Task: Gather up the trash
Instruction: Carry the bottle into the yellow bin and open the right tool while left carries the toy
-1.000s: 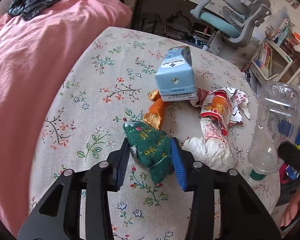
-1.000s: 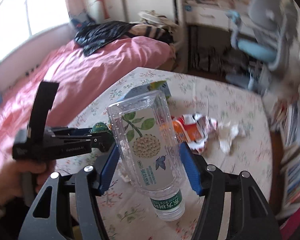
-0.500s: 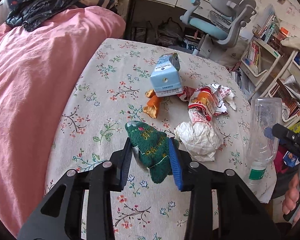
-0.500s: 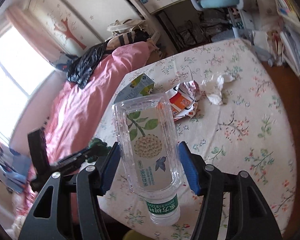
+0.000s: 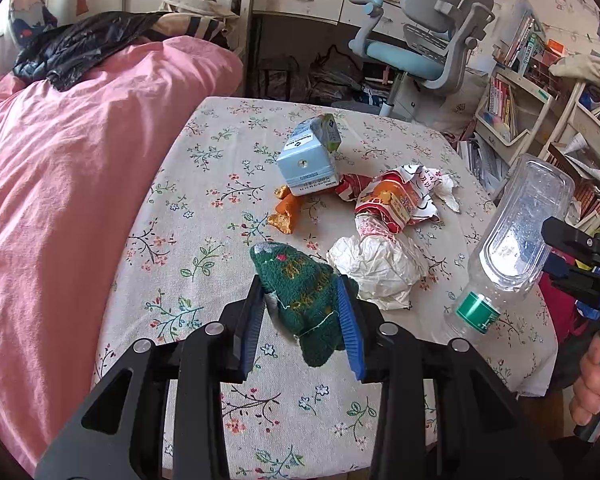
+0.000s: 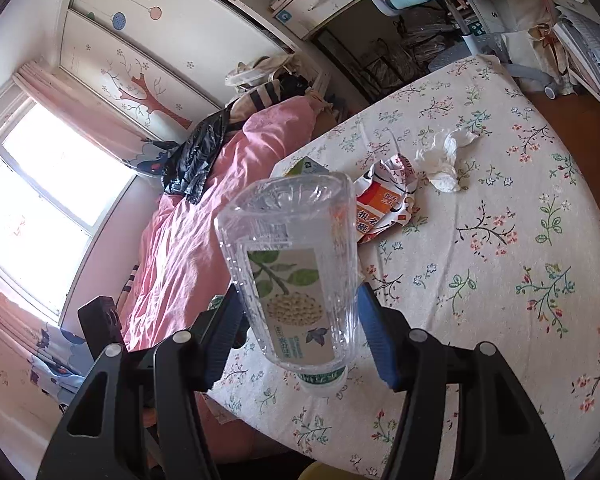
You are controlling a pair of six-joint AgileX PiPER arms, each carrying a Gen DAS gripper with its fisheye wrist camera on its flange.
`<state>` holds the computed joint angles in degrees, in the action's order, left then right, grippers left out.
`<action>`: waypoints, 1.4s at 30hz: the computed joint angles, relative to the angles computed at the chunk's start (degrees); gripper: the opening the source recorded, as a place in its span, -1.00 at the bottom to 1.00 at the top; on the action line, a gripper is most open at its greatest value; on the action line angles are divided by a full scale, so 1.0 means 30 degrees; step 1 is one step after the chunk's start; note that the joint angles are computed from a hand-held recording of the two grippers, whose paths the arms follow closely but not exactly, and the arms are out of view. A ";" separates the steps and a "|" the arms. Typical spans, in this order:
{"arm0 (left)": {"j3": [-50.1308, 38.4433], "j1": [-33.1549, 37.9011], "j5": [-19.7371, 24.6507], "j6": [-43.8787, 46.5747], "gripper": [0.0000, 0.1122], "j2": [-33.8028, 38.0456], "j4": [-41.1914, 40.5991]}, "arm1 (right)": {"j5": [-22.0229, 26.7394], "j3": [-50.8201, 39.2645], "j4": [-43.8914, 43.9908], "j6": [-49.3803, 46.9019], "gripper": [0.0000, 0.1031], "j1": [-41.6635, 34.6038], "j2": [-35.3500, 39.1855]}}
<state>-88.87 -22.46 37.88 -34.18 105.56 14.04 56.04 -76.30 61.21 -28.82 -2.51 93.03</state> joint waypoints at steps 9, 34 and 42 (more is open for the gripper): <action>0.1408 -0.0566 -0.0387 -0.1443 -0.39 -0.1193 0.1143 | -0.0016 0.1579 0.1288 -0.1099 0.10 -0.0309 -0.1068; 0.6266 -0.2857 -0.1111 -0.5980 -0.39 -0.5246 0.4461 | 0.0287 0.9188 0.2086 -0.3015 0.10 0.2161 -0.6644; 0.8150 -0.3932 -0.0907 -0.7930 -0.39 -0.6489 0.5585 | -0.1000 1.1219 0.0120 -0.1492 0.10 0.4768 -0.7598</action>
<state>-64.42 -34.25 35.16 -57.97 86.09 30.79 53.04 -42.64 61.57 -33.29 11.80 70.23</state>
